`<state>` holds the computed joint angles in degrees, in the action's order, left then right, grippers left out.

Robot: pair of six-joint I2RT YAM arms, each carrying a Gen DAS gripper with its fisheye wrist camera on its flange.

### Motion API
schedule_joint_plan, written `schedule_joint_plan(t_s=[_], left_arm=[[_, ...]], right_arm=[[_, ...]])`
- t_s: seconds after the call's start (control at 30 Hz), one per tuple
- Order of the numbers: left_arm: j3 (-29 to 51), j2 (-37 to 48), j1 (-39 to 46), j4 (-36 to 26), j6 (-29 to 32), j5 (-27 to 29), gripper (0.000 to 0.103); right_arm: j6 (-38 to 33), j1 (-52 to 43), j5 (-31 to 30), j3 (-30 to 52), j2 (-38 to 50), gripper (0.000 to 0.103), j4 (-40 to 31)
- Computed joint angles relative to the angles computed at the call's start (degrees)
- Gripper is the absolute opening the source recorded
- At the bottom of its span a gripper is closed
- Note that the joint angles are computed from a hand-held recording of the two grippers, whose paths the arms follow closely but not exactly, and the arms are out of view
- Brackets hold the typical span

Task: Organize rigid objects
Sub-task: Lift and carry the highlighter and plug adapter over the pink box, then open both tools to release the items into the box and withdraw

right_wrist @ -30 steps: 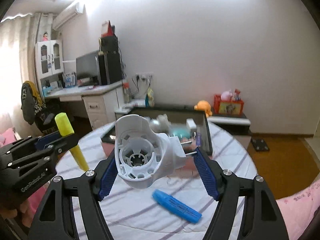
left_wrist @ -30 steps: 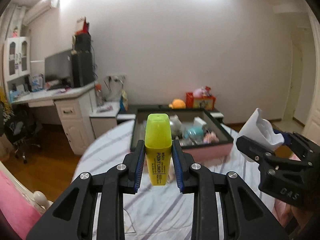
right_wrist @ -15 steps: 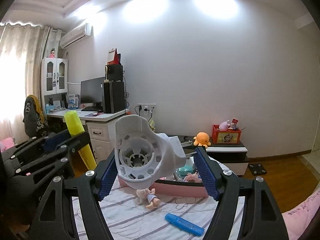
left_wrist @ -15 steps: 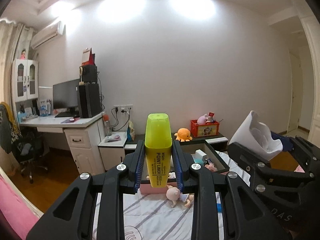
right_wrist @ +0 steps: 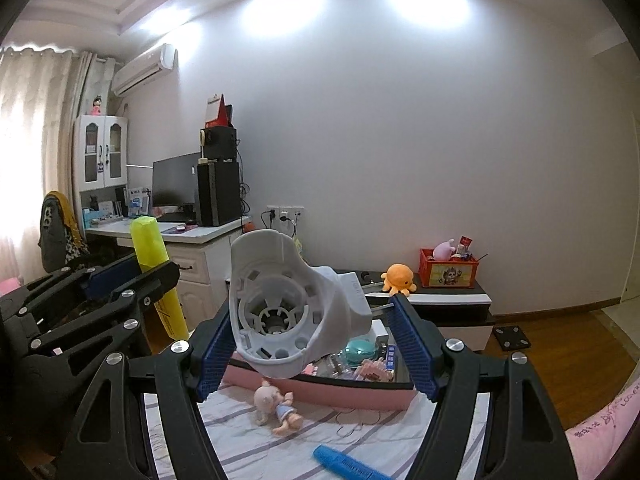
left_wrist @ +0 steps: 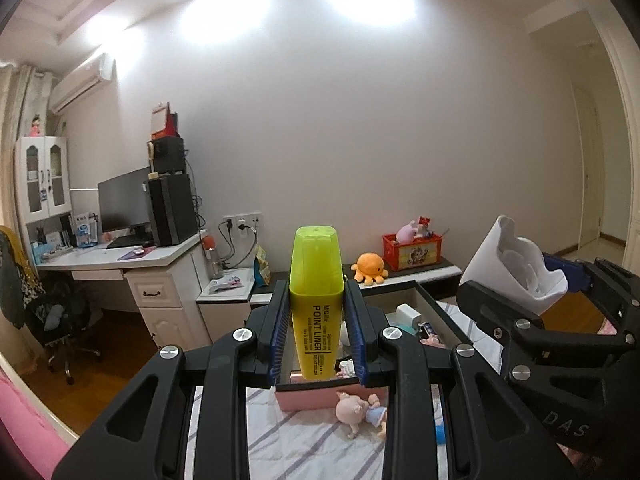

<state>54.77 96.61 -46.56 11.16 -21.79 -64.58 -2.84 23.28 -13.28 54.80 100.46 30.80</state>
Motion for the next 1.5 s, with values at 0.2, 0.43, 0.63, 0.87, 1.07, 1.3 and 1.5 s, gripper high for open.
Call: schedule_joint_plan(t_s=[0.2,0.43,0.63,0.87,1.07,1.3,1.5], left_arm=[[6.43,7.05,8.21,1.42,5.70,9.27,0.027],[20.63,21.10,17.66,-6.09,6.92,20.34,0.027],[29.11,29.75,21.42,-12.84,4.94,25.69,0.027],[31.96,33.11,22.17,-14.74,4.00,25.02,0.035],[23.60,26.40,22.16,-9.26,1.76,23.47,0.079],[9.05,11.81,16.09,-4.65,-1.79,15.42,0.102],[0.06,0.36,7.41,-5.97,-7.26,6.69,0.103]], right_arm=[[-0.91,-0.45,0.90,13.12,10.32,0.075,-6.30],[-2.54,-1.03,1.52,34.01,26.40,0.075,-20.39],[-4.28,-0.96,2.35,47.98,37.35,0.075,-31.22],[-4.33,-1.46,1.60,50.21,39.46,0.075,-33.31],[-2.68,-2.07,1.56,46.09,35.35,0.082,-30.78],[-1.19,-2.55,0.05,28.87,21.81,0.085,-22.28],[-0.29,-2.68,-1.63,8.64,5.72,0.090,-11.30]])
